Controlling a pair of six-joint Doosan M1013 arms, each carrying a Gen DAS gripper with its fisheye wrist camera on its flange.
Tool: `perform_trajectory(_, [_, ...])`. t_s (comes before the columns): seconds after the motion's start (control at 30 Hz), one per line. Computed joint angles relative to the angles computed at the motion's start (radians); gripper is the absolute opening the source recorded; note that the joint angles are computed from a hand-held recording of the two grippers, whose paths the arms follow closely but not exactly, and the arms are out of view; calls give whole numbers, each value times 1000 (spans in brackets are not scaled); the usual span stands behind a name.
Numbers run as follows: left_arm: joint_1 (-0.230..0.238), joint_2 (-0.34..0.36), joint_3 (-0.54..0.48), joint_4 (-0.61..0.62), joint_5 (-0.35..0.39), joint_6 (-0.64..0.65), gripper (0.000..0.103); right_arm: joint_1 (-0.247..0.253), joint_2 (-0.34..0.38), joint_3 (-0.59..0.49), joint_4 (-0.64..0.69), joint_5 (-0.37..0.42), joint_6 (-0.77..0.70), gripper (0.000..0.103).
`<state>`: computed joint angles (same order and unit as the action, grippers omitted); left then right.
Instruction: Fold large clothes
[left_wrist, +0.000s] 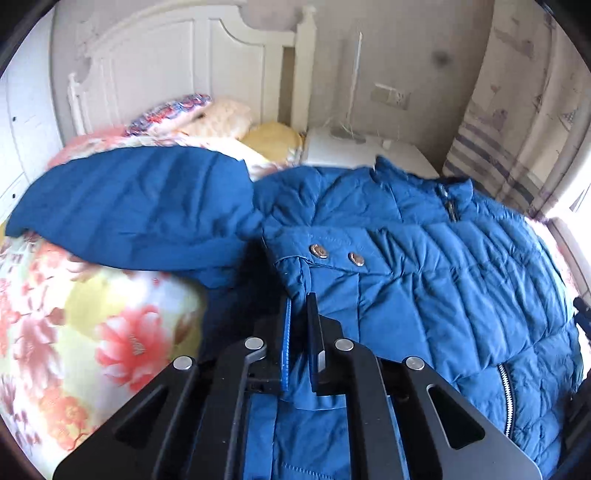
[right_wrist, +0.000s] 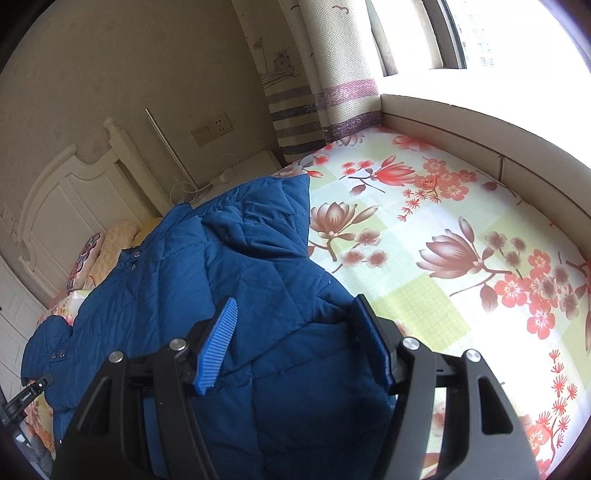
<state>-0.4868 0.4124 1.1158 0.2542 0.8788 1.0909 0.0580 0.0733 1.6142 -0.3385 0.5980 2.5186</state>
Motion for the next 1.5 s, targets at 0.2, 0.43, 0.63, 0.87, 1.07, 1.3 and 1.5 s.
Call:
perform_trajectory(0.2, [-18,23,-29,81,74,30,13,1,5,-8,5,14,-6,64])
perform_trajectory(0.43, [-79,-19,-9,417,11,-271,64,5,5,-9,-17,20,9,64])
perform_trajectory(0.63, [-79,70,-84,238,66,55,99,11,-3,-1,-67,17,62,64])
perform_trajectory(0.87, [-54,102,-105,116,127,116,99,74,21,-93,-159,47,-66,64])
perform_trajectory(1.07, [-52,98,-98,96,122,114,99,89,150,-254,38,194,-427,27])
perform_trajectory(1.3, [-46,100,-101,67,121,118,99,62,176,-284,137,254,-494,22])
perform_trajectory(1.5, [-45,97,-98,60,118,116,99,66,234,-360,119,254,-575,29])
